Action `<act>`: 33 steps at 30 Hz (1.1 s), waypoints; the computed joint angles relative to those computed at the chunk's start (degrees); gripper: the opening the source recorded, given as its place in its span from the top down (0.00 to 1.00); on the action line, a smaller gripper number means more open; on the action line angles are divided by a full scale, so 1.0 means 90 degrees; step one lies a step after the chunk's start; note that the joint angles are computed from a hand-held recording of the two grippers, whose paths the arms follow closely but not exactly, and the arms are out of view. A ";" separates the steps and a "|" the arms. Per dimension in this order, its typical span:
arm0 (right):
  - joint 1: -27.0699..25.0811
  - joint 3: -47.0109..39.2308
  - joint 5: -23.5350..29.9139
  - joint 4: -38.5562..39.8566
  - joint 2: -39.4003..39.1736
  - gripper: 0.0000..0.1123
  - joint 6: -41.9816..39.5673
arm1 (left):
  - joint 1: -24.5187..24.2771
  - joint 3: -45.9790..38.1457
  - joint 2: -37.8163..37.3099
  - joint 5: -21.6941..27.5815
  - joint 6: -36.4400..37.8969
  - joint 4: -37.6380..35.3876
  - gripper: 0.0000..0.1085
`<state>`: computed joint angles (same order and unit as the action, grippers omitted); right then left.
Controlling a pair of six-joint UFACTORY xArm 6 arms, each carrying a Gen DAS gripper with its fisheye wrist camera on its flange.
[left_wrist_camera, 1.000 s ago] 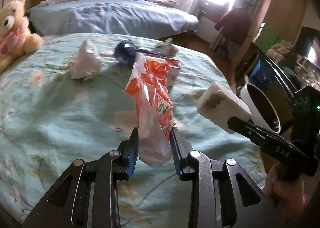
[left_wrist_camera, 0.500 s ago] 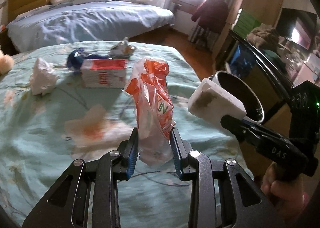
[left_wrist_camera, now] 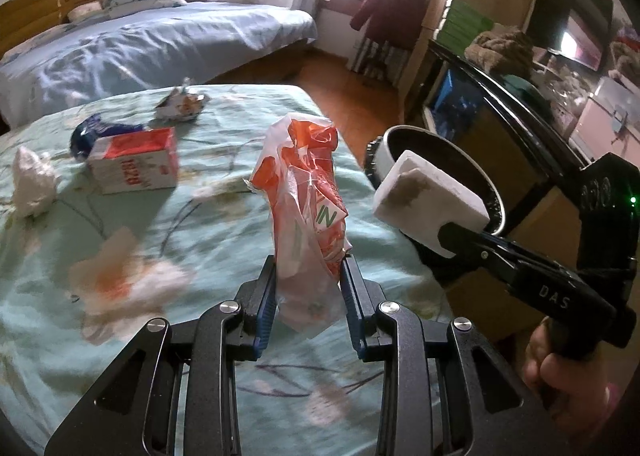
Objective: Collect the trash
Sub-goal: 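Carry the plastic bag and foam block over the trash bin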
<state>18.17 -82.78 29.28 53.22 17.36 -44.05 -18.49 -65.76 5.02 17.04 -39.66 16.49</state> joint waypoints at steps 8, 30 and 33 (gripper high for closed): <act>-0.0237 0.0057 -0.0121 -0.0077 -0.0056 0.72 0.0152 | -0.0195 -0.0603 0.0420 0.0133 0.0250 -0.0100 0.74; -0.0692 -0.0094 -0.0641 -0.0975 0.0139 0.72 0.1008 | -0.0563 -0.2493 0.1726 0.0672 0.1130 -0.0605 0.74; -0.0725 -0.0116 -0.0685 -0.1053 0.0170 0.72 0.1041 | -0.0602 -0.2691 0.1865 0.0759 0.1194 -0.0641 0.74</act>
<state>11.64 -83.83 23.11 43.75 18.90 -34.68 -23.90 -89.98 21.81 23.87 -28.91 10.72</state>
